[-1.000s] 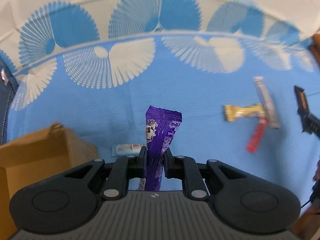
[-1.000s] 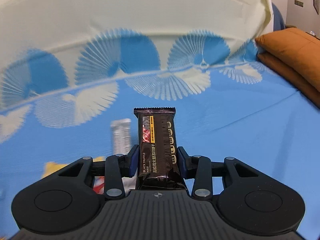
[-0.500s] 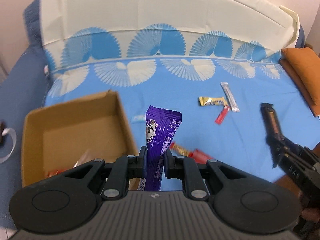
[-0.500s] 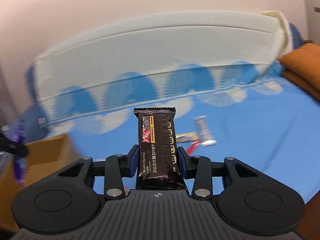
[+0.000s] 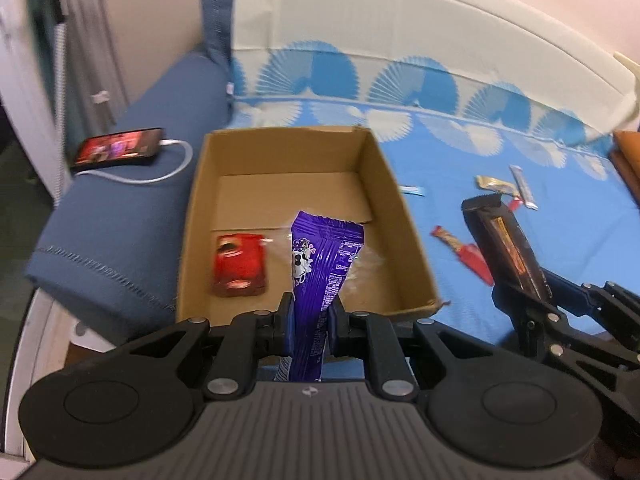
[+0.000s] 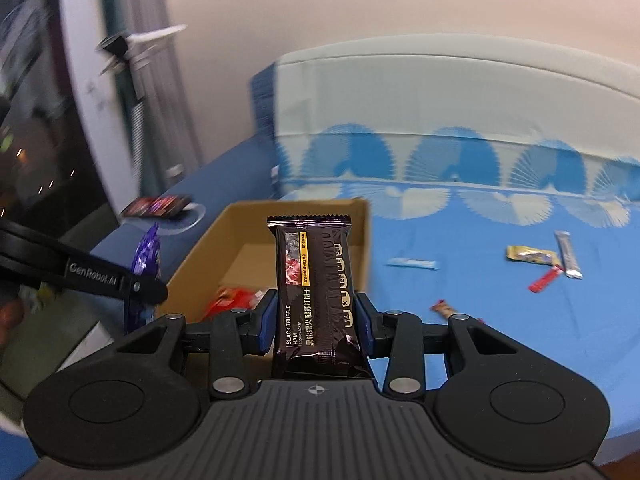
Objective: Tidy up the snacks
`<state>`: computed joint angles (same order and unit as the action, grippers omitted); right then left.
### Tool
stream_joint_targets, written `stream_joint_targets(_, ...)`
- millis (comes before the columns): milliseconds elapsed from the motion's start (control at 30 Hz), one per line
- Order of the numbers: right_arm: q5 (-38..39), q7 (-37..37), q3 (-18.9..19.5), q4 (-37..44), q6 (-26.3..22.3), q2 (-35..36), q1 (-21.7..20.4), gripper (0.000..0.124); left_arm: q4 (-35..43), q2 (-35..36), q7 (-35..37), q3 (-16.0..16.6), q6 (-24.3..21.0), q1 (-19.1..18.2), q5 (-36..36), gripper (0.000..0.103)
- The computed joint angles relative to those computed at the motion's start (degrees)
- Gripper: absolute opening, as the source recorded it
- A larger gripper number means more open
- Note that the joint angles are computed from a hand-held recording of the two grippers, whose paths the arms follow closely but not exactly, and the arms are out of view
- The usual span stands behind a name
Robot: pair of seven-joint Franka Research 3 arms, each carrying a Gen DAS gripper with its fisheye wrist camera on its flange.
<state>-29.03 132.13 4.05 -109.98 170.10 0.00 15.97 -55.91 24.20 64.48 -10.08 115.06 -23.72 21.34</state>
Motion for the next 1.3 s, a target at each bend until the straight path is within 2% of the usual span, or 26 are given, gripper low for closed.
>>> stream_joint_targets(67,-2.5,0.6,0.6,-0.2,-1.0,-0.7,0.4,0.042,-7.8,-4.7,-1.3,-0.3,3.6,1.1,-0.5,0.017)
stream_joint_targets(167,-6.5,3.2,1.4,-0.4,-2.0,-1.8,0.4,0.042,-14.4,-8.9,-1.7,-1.3,7.0,2.9,-2.1,0.017)
stream_joint_targets(367,-11.7,7.3,3.0,-0.4,-4.3,-3.0,-0.6,0.042,-20.8,-13.1,-2.5,-2.3,11.4,4.7,-2.4,0.017)
stream_joint_targets(800,-11.7,5.5,3.2,0.2,-5.5,-2.8,0.1,0.042,-23.6,-14.8,-2.8,-3.0,13.8,5.8,-2.6,0.017)
stream_joint_targets(1300,-5.3,-0.2,2.2,2.2,-7.8,-0.5,1.5,0.042,-20.1,-11.6,-1.2,-2.9,11.4,5.9,-4.6,0.017)
